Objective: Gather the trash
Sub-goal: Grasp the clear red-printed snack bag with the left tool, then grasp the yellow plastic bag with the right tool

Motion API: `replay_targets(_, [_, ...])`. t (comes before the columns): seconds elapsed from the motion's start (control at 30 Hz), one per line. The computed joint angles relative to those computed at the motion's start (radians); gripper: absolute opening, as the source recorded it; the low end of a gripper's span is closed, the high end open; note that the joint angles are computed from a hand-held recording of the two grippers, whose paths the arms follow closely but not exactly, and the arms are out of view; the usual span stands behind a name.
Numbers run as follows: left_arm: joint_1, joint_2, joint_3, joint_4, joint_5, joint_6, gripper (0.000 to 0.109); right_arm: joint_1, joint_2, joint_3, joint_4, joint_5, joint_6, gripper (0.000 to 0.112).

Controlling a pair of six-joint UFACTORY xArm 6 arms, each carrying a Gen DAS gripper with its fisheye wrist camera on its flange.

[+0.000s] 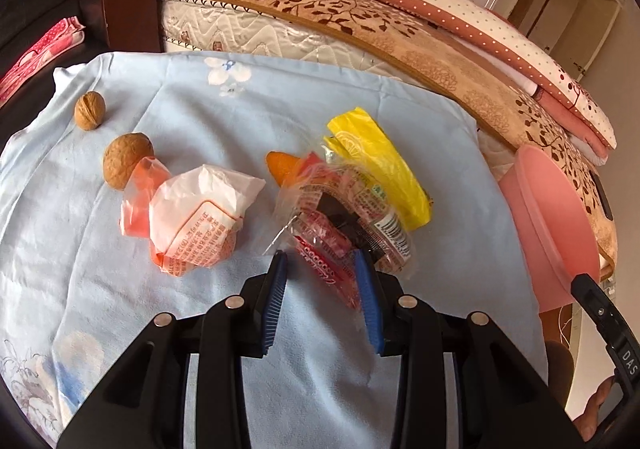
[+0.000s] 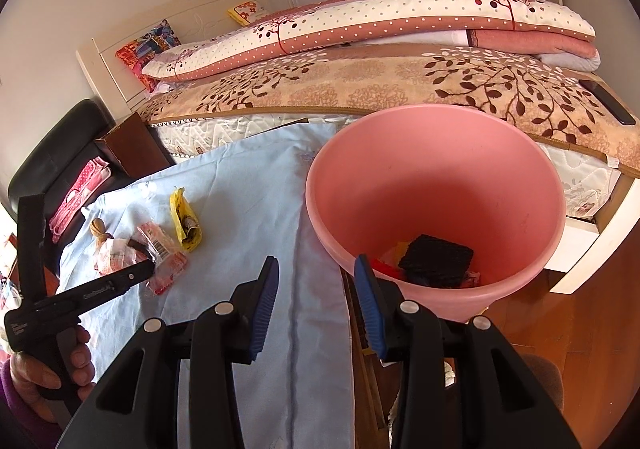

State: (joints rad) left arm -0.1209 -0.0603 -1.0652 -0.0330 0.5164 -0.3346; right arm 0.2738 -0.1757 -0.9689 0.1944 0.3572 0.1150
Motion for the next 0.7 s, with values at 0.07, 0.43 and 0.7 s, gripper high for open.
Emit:
replay_targets(0.07, [0.000, 0.002, 0.002, 0.009, -0.011, -0.009, 0.036, 0.002, 0.005, -0.001, 0.005, -0.001, -0.005, 0.039])
replay_targets(0.43, [-0.009, 0.003, 0.020, -0.137, -0.109, 0.121, 0.016, 0.031, 0.034, -0.034, 0.022, 0.011, -0.059, 0.039])
replay_targets(0.7, [0.001, -0.074, 0.078, -0.016, -0.181, 0.080, 0.014, 0.080, 0.102, -0.125, 0.099, 0.026, -0.170, 0.039])
